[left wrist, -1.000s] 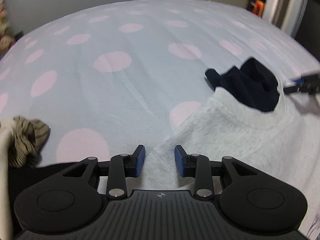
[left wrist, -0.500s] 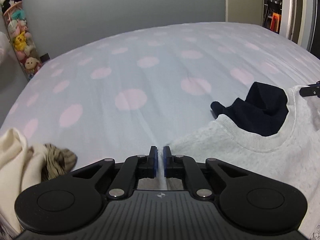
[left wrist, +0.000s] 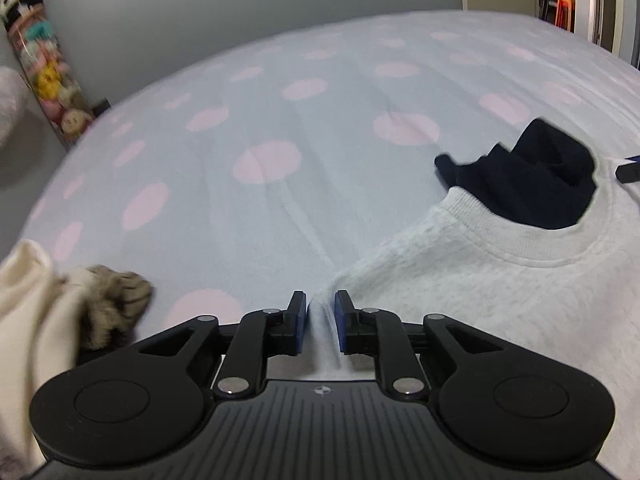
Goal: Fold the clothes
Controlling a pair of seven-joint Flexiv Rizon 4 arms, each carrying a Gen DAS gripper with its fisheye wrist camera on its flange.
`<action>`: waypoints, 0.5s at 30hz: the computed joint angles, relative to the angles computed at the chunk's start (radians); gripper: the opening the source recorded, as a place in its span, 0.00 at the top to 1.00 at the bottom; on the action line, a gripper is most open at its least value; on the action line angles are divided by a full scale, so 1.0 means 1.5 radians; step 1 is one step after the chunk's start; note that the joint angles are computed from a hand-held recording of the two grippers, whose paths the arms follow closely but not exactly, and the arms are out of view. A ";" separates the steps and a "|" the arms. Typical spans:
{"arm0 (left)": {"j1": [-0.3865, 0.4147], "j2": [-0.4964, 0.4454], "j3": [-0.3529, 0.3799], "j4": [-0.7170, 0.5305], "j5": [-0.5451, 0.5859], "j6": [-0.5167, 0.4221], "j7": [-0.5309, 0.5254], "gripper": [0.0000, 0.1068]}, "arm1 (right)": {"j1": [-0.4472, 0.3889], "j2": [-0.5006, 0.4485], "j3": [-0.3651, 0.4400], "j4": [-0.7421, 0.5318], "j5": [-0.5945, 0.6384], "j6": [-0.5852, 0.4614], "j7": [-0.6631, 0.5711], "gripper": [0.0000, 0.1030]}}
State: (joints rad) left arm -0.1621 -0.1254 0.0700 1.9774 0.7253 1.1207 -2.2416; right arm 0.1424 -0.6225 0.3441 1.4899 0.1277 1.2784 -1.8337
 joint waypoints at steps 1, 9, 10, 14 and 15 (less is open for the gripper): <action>-0.007 0.018 0.000 0.009 0.009 -0.007 -0.005 0.85 | -0.009 0.013 0.006 0.012 0.010 0.006 -0.002 0.67; -0.002 0.191 -0.055 0.124 -0.056 -0.064 0.032 0.61 | -0.076 0.170 -0.053 0.129 0.031 -0.018 0.000 0.55; -0.001 0.210 -0.062 0.137 -0.067 -0.074 0.038 0.61 | -0.084 0.191 -0.070 0.141 0.032 -0.021 0.009 0.54; 0.007 0.276 -0.094 0.177 -0.104 -0.125 0.051 0.61 | -0.121 0.263 -0.148 0.184 0.022 -0.031 0.073 0.49; 0.010 0.289 -0.101 0.185 -0.115 -0.134 0.052 0.61 | -0.132 0.278 -0.164 0.191 0.019 -0.035 0.089 0.49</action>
State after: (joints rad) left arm -0.1470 0.3077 -0.0813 2.2553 0.5533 0.9201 -2.1633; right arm -0.0558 -0.2061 0.0978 1.7766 0.1569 1.2256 -1.7008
